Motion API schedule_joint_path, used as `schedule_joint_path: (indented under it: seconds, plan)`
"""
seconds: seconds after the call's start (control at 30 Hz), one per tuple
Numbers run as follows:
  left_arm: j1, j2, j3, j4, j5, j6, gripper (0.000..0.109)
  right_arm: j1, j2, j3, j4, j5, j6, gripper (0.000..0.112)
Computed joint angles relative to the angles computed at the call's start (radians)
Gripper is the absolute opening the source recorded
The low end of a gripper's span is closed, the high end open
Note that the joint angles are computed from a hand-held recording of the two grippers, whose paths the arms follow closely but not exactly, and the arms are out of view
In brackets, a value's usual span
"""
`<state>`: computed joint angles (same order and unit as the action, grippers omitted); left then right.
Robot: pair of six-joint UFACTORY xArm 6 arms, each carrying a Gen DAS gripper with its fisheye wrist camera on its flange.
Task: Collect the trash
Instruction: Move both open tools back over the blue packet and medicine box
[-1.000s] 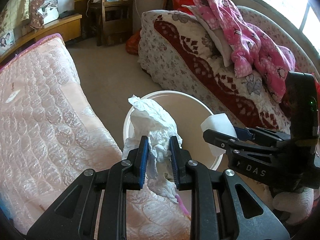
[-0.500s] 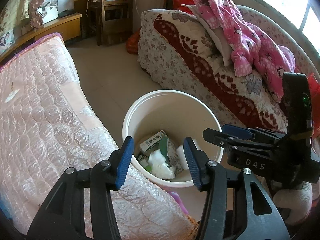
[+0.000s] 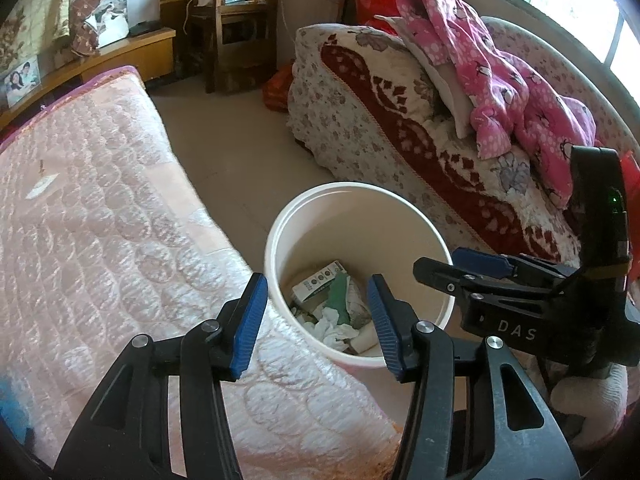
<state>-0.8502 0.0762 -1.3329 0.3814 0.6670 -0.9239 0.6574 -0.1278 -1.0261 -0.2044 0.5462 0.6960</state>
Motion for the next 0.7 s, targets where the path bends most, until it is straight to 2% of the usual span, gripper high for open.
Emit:
schedule_joint_path:
  seconds: [0.17, 0.37, 0.57, 0.7]
  plan:
    - [0.004, -0.090, 0.074, 0.027, 0.029, -0.024, 0.050, 0.032, 0.005, -0.035, -0.022, 0.018, 0.010, 0.056]
    - [0.027, -0.263, 0.219, 0.028, 0.084, -0.021, 0.050, 0.098, 0.037, -0.110, -0.029, 0.035, -0.010, 0.056]
    - [0.051, -0.481, 0.375, 0.041, 0.212, -0.005, 0.050, 0.178, 0.091, -0.193, -0.024, 0.037, -0.034, 0.062]
    - [0.083, -0.601, 0.450, 0.015, 0.238, 0.005, 0.050, 0.229, 0.161, -0.274, 0.013, 0.043, -0.077, 0.062]
